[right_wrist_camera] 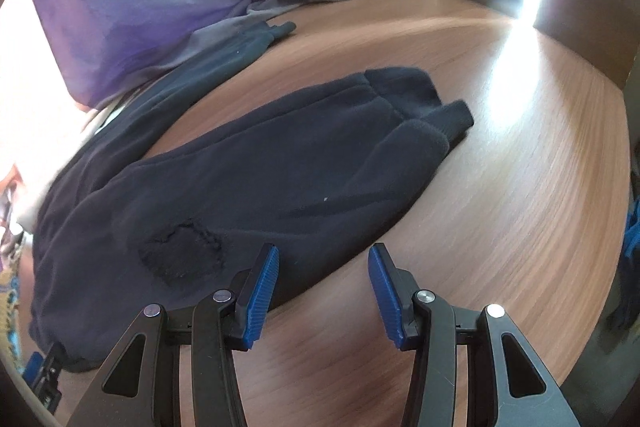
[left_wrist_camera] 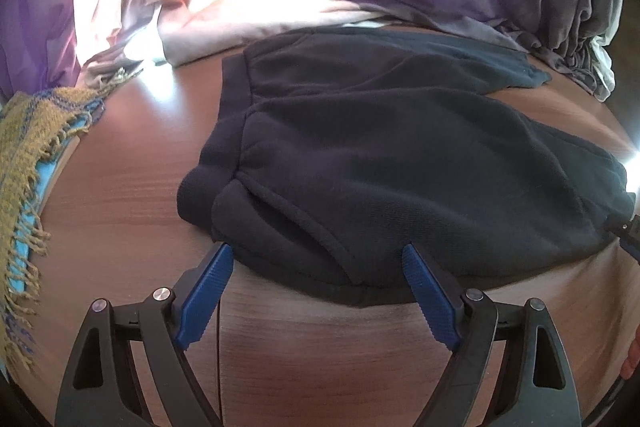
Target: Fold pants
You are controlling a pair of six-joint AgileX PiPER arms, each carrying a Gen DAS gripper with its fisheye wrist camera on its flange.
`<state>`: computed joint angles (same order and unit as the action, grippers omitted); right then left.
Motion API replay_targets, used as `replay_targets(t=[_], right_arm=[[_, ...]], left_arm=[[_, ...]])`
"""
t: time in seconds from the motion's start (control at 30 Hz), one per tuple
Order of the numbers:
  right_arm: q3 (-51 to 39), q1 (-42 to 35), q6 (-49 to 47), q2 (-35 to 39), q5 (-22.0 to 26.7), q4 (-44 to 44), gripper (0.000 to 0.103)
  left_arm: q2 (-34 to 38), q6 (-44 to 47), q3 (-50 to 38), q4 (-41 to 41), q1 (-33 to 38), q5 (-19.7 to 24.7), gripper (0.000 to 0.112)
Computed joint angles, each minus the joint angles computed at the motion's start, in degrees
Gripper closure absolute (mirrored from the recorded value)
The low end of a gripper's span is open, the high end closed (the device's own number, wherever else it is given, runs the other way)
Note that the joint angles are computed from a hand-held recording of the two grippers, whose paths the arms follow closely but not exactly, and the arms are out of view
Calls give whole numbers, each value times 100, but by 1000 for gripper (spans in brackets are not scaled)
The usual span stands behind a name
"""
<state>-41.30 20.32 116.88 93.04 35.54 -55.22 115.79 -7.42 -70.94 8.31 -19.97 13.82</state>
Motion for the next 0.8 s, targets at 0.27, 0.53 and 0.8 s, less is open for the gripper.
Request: replay_targets(t=[0.27,0.53,0.8], right_arm=[[23,-190,-131,59,-157,-119,55],[-8,-512,-501,81,-422,-106,81],[-53,-312,-718,-389,-110,-287,93]], left_arm=[[90,235,-15,-164,-58,-109,43],[-9,-272,195,472,-193,-410,78],[-255,-137,372,191,-135,-602,89]])
